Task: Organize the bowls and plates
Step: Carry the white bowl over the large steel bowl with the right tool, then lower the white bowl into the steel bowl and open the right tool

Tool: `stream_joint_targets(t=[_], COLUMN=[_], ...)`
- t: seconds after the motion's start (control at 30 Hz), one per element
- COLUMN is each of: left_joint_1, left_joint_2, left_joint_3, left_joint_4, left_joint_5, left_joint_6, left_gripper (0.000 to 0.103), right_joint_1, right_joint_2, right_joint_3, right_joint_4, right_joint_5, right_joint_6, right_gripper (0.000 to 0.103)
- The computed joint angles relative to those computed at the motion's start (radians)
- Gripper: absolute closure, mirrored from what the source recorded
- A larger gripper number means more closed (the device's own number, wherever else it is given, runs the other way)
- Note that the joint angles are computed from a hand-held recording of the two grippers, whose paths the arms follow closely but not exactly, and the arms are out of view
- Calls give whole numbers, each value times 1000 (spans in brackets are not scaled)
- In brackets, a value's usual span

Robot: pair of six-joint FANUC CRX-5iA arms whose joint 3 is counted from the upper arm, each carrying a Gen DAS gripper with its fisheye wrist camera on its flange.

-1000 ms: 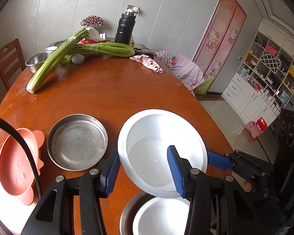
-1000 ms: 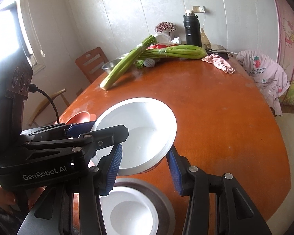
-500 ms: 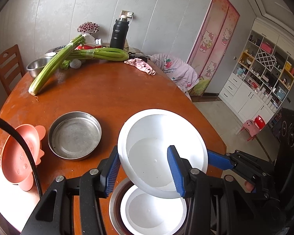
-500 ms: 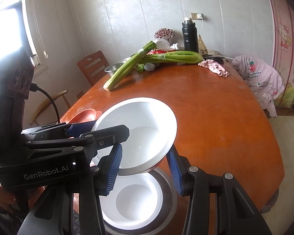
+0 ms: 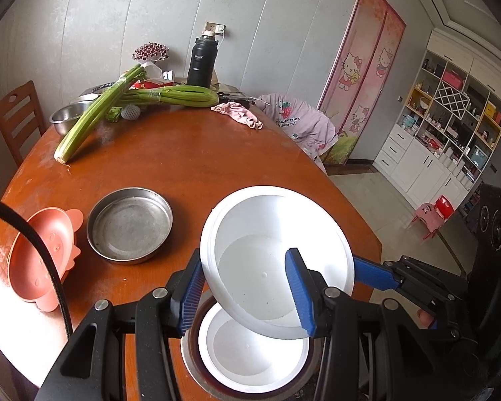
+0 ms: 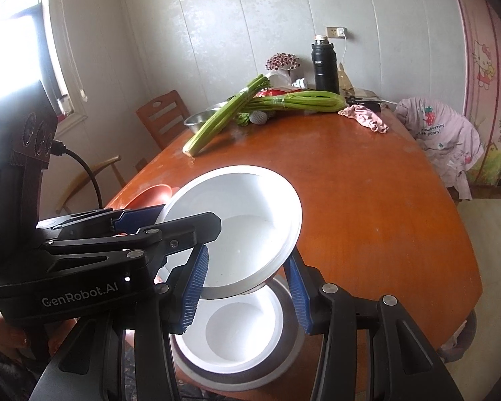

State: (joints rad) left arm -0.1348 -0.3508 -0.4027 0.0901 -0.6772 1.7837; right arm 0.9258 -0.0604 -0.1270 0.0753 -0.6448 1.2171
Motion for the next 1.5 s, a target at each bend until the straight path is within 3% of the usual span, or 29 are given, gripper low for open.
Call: stream_joint_targets(t=[0.57,0.73,1.5], left_joint_1=[0,-20,-21], left_joint_2=[-29,-23,-2], left_joint_3=[-56,-49,-91], left_joint_4=[11,-44,-10], left_joint_5=[-21,-50,-38], left_joint_6=[24,72,37], left_gripper=[55,55,55], right_joint_1=[4,-1,12], right_joint_2=[-14,-11,-1], right_joint_3=[-10,-13,-39], right_joint_4=[-83,-138,-122], right_joint_5=[-48,-59,-106], right_joint_6=[81,129,100], right_gripper=[54,54,54])
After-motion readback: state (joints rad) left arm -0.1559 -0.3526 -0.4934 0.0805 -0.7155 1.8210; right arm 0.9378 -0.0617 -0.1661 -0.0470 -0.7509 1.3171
